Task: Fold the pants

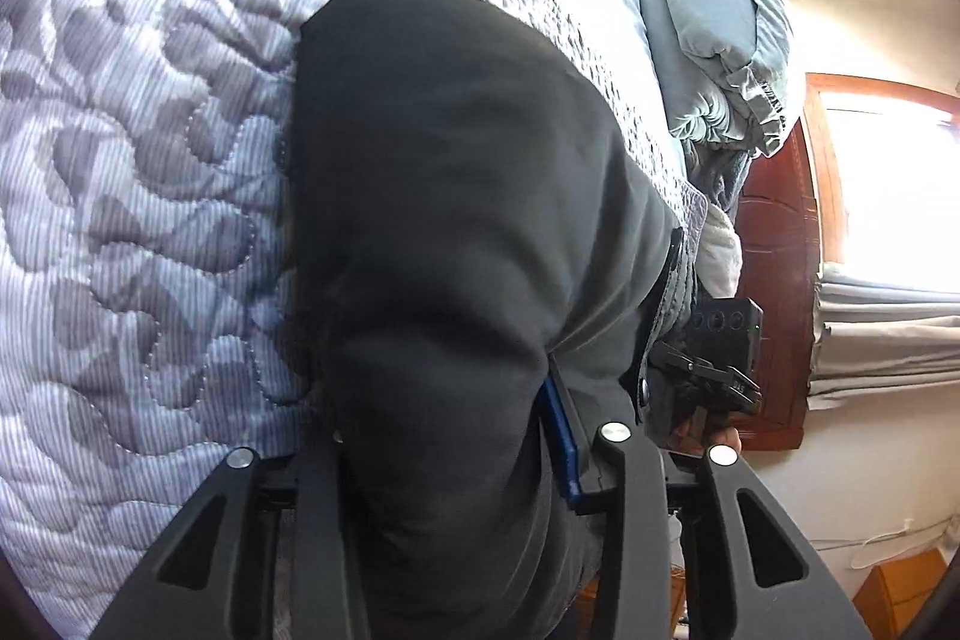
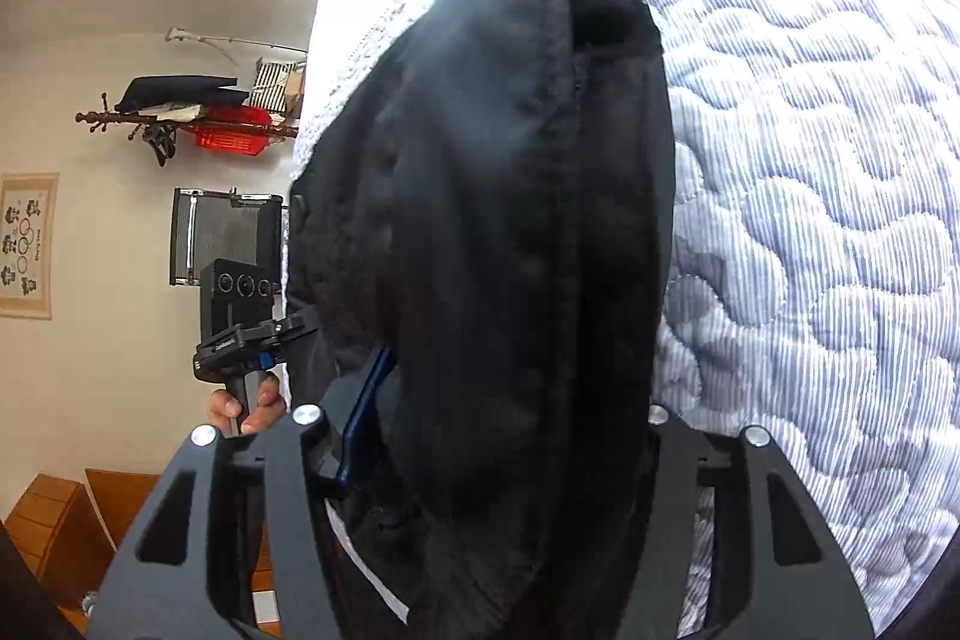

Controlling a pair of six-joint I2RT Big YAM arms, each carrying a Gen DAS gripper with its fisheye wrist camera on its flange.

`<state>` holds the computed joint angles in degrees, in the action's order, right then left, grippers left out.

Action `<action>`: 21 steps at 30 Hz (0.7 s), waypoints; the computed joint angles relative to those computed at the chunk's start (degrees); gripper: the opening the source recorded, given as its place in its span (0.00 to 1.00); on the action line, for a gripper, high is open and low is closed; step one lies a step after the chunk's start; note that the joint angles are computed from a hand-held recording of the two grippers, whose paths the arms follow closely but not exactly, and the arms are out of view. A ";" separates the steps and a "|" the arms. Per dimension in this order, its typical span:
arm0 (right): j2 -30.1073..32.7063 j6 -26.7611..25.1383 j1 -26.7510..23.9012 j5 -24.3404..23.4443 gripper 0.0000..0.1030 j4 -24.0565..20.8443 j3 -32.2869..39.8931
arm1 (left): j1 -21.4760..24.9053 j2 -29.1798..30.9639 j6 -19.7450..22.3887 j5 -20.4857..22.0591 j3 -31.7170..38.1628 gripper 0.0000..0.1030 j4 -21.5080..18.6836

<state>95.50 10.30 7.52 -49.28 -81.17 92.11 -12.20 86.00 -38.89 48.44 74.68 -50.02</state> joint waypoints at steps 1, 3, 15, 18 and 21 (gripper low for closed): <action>-0.16 -0.09 -0.18 -0.39 0.63 0.53 -0.81 | 0.09 -0.27 0.15 -0.25 -0.87 0.54 0.57; -1.38 1.71 -0.40 -1.74 0.68 2.32 -2.29 | 0.87 -1.85 -1.56 1.08 -3.72 0.55 4.07; -11.39 7.60 -4.35 6.76 0.76 8.78 -10.23 | -0.80 -9.02 0.34 -20.28 -4.84 0.72 -0.41; -12.04 8.52 -4.50 7.74 0.75 10.00 -11.72 | -1.23 -8.75 -0.81 -21.09 -4.83 0.74 -0.14; -15.14 10.58 -6.46 4.15 0.74 12.70 -13.90 | -0.66 -10.75 -2.59 -19.55 -5.88 0.71 1.43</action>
